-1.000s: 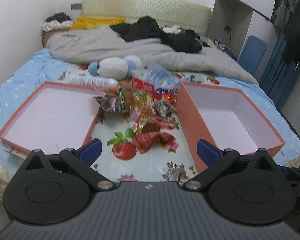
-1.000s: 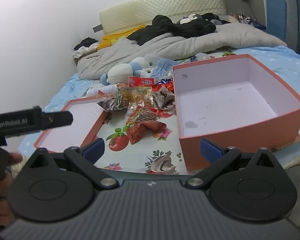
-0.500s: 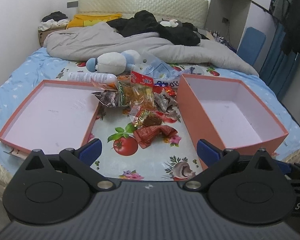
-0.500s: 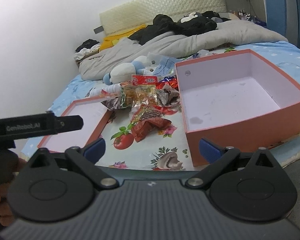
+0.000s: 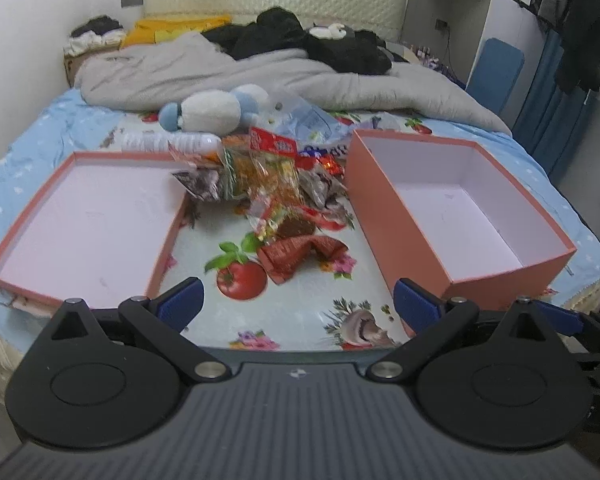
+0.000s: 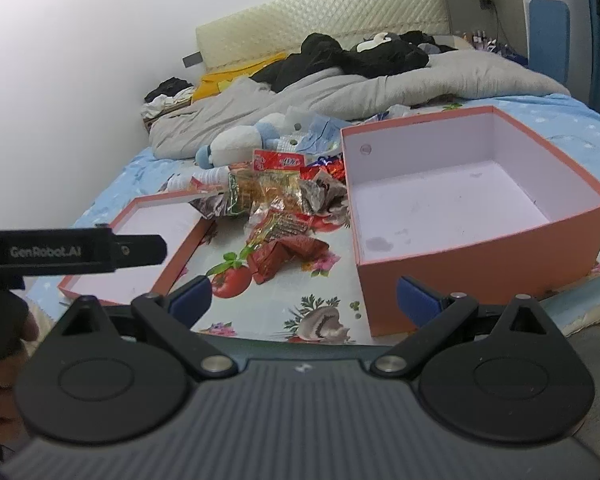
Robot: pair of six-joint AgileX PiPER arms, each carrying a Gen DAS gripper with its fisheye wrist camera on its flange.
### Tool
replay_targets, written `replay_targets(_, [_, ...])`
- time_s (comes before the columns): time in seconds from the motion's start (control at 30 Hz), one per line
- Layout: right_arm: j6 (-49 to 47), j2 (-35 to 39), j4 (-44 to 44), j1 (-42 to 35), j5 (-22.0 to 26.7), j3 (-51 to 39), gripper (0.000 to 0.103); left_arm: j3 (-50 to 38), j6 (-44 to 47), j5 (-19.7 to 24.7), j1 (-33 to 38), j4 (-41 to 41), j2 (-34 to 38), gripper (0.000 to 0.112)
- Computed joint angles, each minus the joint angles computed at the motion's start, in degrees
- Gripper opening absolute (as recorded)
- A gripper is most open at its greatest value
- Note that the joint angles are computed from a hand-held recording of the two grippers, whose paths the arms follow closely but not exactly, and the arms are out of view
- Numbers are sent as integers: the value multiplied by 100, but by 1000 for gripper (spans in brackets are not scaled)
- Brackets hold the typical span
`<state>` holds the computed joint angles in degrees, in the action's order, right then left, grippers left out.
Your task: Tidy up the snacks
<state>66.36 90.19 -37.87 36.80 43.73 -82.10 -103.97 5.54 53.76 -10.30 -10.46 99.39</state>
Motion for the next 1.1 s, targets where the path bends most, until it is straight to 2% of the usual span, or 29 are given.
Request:
replay_targets(0.1, [85, 1, -54, -16, 16, 23, 101, -4, 82, 0, -4, -48, 34, 102])
replay_targets(0.2, [17, -138, 230, -153, -479, 283, 100, 64, 173, -87, -18, -1, 50, 102])
replay_targets(0.3, [-15, -37, 209, -87, -378, 200, 100, 37, 187, -124, -14, 35, 135, 102])
replay_targets(0.43, [-123, 20, 307, -112, -536, 198, 98, -105, 397, -34, 184, -402, 299, 102])
replay_targets(0.53, [-62, 64, 211, -113, -676, 226, 98, -63, 629, -287, 304, -621, 343, 102])
replay_targets(0.8, [-360, 645, 125, -21, -648, -355, 92, -663, 1005, -213, 640, -1085, 923, 101])
replay_targets(0.9, [-661, 869, 397, -86, -741, -599, 92, -849, 931, -273, 784, -1240, 1140, 101])
replay_targets(1.1, [-1406, 1383, 779, -142, -918, -1118, 88, -1449, 814, -53, 1017, -1470, 1724, 101])
